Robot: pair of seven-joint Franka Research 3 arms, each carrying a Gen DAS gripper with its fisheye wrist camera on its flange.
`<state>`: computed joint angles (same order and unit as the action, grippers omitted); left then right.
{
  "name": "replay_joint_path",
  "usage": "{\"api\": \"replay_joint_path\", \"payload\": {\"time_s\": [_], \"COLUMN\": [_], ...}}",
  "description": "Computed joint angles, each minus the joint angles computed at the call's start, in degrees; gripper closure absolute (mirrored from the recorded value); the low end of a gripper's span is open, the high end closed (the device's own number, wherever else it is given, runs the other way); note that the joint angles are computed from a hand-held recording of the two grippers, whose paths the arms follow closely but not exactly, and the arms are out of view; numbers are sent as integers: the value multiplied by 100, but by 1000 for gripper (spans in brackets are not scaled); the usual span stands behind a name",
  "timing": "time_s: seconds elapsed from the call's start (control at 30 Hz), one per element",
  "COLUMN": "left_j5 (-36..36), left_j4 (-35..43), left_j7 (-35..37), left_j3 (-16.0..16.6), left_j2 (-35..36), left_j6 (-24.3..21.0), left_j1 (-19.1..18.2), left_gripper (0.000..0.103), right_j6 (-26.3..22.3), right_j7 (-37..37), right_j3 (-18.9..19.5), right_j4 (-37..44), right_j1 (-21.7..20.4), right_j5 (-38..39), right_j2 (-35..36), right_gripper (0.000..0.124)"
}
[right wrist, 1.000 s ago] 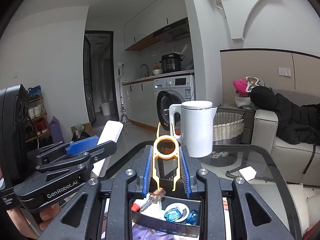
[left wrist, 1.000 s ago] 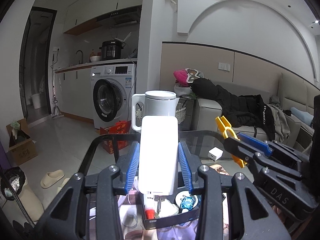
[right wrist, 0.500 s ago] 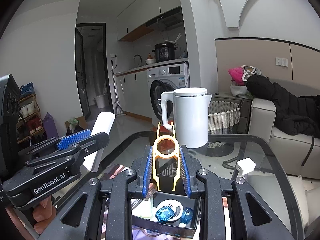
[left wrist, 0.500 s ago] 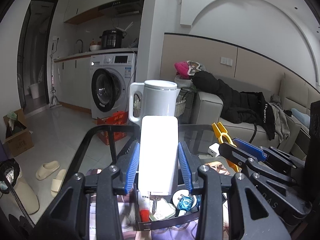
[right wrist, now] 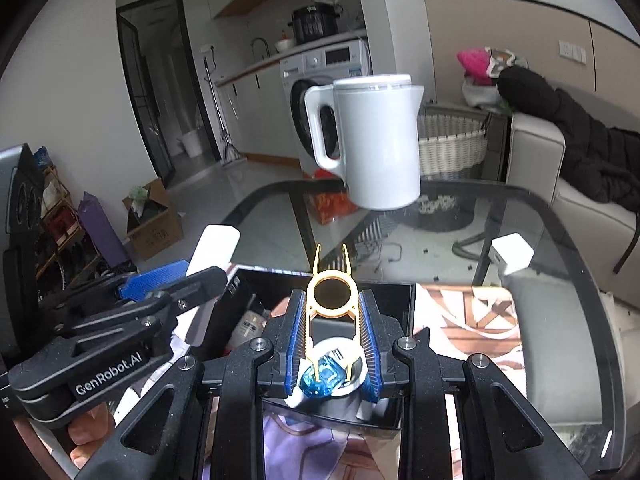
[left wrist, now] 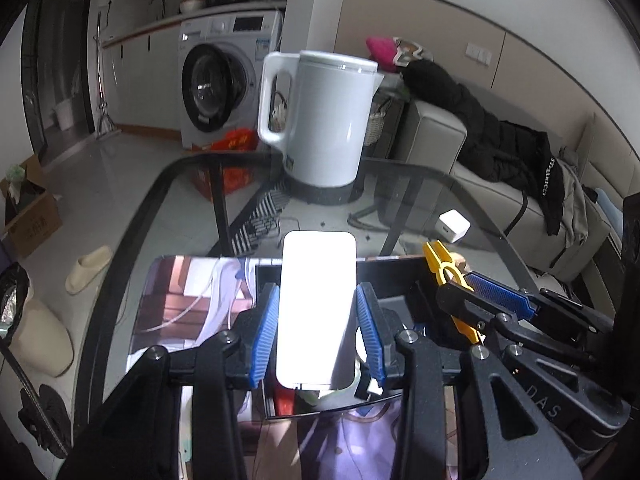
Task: Organize rigid objects
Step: 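Lower white block into box with left tool while right tool releases opener inside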
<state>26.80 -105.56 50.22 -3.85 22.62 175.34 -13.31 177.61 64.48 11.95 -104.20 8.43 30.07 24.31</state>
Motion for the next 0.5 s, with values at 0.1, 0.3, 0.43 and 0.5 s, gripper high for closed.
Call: {"api": "replay_joint_path", "payload": {"time_s": [0.1,0.3,0.43,0.5], "left_j5": [-127,-609,-797,-1070], "left_j4": [119,233,291,304], "left_j7": [208,861,1082,1324], "left_j3": [-183,-653,-676,-857], "left_j2": [106,223,263,285], "left_j6": [-179,-619,-912,-1073], "left_j1": [112,410,385,533], "left_gripper": [65,65,65,66], "right_j6": [-440,-1009,-1253,-1366], "right_j7": [229,608,729,783], "right_j3": [-251,-577,-662,-712], "right_j4": [179,436,523,533], "right_j1": [132,336,393,442], "right_j5": [-137,-501,-696,-807], "right_j2": [142,391,467,462], "right_gripper": [98,98,98,98]}}
